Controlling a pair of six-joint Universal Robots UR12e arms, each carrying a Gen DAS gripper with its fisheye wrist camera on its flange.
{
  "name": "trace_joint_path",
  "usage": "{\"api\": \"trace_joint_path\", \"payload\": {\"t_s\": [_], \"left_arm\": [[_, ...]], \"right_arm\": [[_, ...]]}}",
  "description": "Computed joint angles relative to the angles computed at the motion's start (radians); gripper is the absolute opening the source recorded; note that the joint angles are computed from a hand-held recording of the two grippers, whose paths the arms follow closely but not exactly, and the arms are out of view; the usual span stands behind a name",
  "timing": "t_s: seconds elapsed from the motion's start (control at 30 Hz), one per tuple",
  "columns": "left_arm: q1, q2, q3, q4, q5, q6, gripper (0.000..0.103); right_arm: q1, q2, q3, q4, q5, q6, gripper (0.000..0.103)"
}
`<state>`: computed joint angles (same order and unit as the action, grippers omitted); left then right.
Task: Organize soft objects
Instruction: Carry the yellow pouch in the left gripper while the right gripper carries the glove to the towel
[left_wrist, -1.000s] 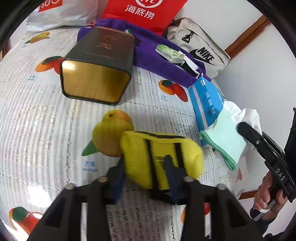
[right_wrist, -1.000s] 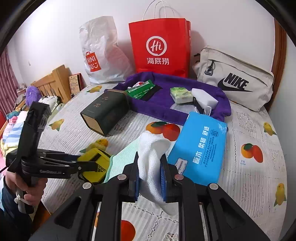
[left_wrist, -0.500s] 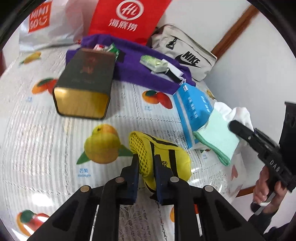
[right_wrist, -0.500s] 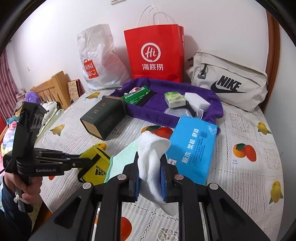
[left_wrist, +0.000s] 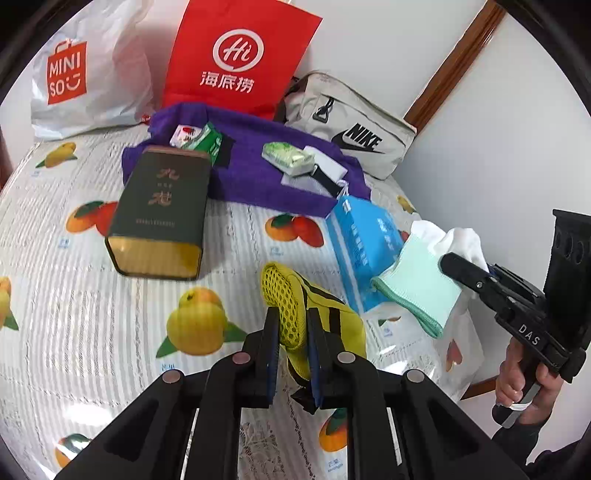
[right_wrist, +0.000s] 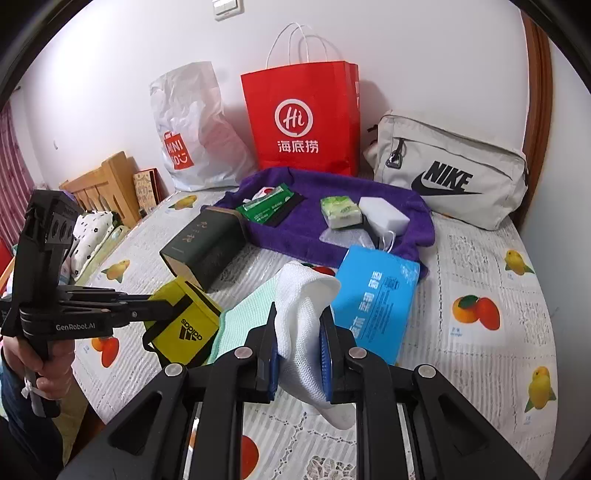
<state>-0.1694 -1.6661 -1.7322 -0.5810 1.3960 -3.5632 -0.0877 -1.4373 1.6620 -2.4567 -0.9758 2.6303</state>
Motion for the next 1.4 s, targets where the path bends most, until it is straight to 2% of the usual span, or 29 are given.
{"api": "trace_joint_path", "payload": {"t_s": [0.4, 1.03, 1.4], "left_arm": [[0.020, -0.022, 0.072, -0.019, 0.021, 0.026, 0.014], [0.067, -0.086, 0.188, -0.032, 0.013, 0.064, 0.014], [0.081, -0.119, 0.240, -0.042, 0.004, 0.081, 0.014]], "right_arm": [[0.014, 0.054, -0.081, -0.001, -0.001, 0.044, 0.018], [0.055, 0.173, -0.244, -0.003, -0.023, 0.096, 0.018], [0.069, 0.219, -0.308, 0.007, -0.045, 0.110, 0.018]]}}
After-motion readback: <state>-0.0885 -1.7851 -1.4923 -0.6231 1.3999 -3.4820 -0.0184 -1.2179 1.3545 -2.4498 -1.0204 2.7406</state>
